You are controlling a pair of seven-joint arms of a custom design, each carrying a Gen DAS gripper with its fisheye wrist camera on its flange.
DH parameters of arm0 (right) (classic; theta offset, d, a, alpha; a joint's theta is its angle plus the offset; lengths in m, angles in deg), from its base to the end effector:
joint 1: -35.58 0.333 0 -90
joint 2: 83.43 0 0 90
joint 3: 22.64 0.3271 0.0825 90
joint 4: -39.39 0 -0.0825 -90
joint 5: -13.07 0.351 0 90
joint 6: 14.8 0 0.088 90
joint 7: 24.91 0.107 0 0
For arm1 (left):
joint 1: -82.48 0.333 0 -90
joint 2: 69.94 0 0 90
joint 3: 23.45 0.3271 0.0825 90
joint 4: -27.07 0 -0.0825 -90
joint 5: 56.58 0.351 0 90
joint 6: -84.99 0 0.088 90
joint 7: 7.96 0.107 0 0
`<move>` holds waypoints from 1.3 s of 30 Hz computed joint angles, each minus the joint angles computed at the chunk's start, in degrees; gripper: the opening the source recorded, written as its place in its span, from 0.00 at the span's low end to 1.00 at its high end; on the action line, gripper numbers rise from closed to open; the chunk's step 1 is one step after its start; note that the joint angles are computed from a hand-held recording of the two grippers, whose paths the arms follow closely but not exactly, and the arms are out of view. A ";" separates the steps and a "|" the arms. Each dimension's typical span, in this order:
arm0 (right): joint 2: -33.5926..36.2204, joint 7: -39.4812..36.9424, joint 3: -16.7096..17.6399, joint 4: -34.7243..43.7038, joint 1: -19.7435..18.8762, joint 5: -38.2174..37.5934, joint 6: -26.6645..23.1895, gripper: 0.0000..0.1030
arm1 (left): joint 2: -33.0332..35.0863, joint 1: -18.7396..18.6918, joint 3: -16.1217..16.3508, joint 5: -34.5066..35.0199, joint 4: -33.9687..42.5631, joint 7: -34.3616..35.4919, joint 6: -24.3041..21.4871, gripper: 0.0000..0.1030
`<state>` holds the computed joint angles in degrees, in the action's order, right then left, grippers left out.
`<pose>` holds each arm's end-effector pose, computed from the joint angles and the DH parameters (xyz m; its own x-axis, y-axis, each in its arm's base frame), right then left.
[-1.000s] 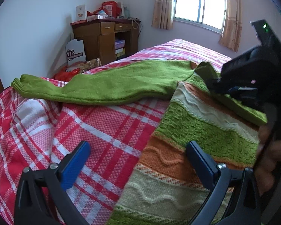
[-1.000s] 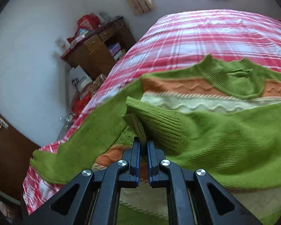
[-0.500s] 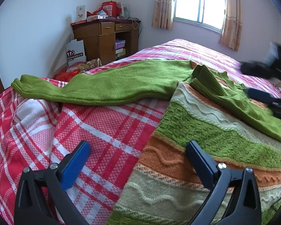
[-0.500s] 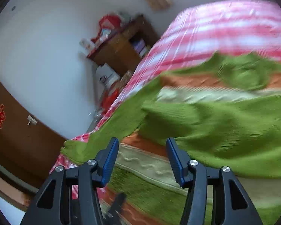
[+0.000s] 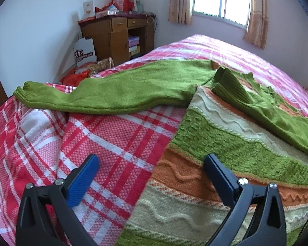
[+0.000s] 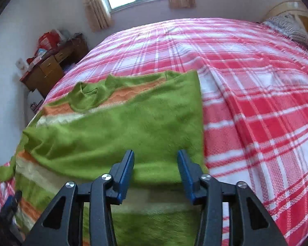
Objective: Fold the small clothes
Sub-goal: 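Lay the sleeve across the sweater body and open the right gripper, then grasp the other green sleeve cuff with the left gripper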
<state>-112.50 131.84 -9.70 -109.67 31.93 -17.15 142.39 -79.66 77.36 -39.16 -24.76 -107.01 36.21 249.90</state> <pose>0.3837 0.0918 0.5108 -0.4665 -0.8634 -0.1923 -0.5953 0.4673 -0.6536 0.4500 -0.2098 0.5035 -0.0764 -0.9966 0.0315 -0.7246 0.0338 -0.6884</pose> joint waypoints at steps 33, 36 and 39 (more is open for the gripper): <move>-3.75 1.68 3.93 -2.44 -1.91 -5.41 -1.19 0.43 | 13.24 -12.57 6.31 14.40 25.49 -4.97 -20.49 1.00; -3.55 2.02 3.76 -2.09 -1.41 -6.07 -2.08 0.43 | 7.17 -8.52 6.36 10.45 18.95 -4.42 -16.55 1.00; -3.53 2.46 3.40 -2.04 -1.02 -6.62 -2.32 0.43 | 2.57 -4.17 7.49 6.09 13.82 -3.97 -13.46 1.00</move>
